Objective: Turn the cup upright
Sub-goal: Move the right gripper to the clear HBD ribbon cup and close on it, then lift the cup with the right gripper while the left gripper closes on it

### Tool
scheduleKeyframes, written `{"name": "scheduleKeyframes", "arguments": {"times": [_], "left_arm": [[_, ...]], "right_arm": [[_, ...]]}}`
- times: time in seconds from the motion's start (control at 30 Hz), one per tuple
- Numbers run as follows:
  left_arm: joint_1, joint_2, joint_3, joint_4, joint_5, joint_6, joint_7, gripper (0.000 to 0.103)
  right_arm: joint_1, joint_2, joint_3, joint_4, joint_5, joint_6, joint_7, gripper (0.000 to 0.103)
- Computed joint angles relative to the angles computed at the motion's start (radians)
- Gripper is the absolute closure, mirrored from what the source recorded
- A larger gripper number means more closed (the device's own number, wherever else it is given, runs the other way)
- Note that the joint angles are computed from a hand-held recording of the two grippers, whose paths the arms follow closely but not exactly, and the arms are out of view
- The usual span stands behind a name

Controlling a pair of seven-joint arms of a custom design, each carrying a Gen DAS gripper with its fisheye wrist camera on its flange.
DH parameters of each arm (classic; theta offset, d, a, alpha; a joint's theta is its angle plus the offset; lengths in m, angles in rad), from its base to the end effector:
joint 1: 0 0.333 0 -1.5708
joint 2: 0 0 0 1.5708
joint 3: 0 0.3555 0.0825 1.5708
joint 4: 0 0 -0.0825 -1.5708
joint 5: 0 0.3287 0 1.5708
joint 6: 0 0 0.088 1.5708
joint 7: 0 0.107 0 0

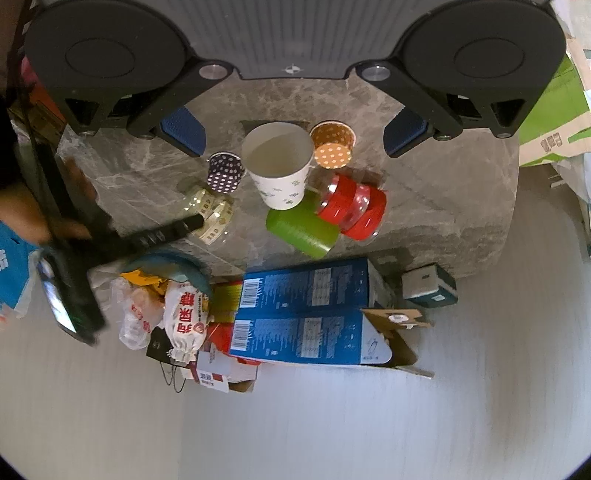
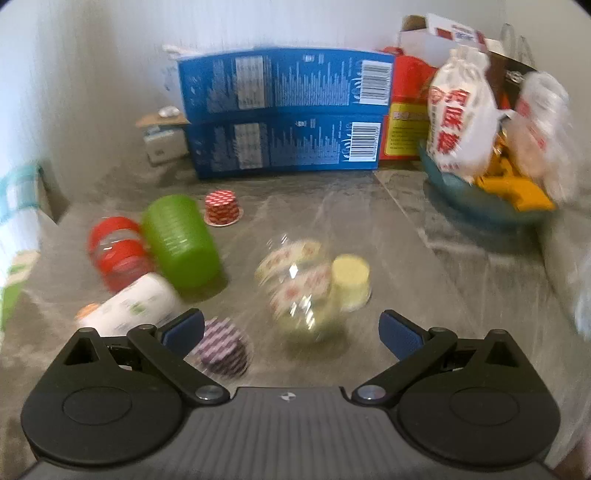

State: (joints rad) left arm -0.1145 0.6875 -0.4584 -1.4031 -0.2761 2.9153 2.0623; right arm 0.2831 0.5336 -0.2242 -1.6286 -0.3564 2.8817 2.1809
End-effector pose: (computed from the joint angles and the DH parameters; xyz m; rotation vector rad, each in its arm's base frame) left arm 0.6897 -0.2891 0.4821 -1.2107 2.2777 -1.2507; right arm 0.6981 0.0974 0.4615 -1.6335 1.9304 -0.7801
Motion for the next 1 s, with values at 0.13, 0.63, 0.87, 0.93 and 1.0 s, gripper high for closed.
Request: {"name": "scheduleKeyframes", "arguments": {"times": [0.13,0.63,0.87,0.93,1.0], "left_arm": [[-0.011,0.018,0.026,0.029,0.004,-0.019,-0.034,0.000],[0.014,0.048,0.028,0.068,-0.016,-0.049,-0.049,0.000],[0.039,0.009,0.003,-0.001,-0.032,0.001,-0.034,0.000],[0.050,-0.001,-0.008,-0.021,-0.037,0.013,-0.029,0.000],[0.064,-0.011,-0.025,-0.040,-0.045,0.023,-0.020,0.000]], "right_arm": [[-0.073,0.095,0.077,0.180,0.063,-0.134,-0.135,0.003],[-0.100,0.239,0.121,0.468,0.171,-0.478,-0.315,0.034],[-0.082,0.221,0.108,0.443,0.157,-0.478,-0.299,0.045],[-0.074,0.194,0.100,0.398,0.145,-0.439,-0.275,0.045],[-0.062,0.158,0.092,0.344,0.129,-0.400,-0.248,0.045]]}}
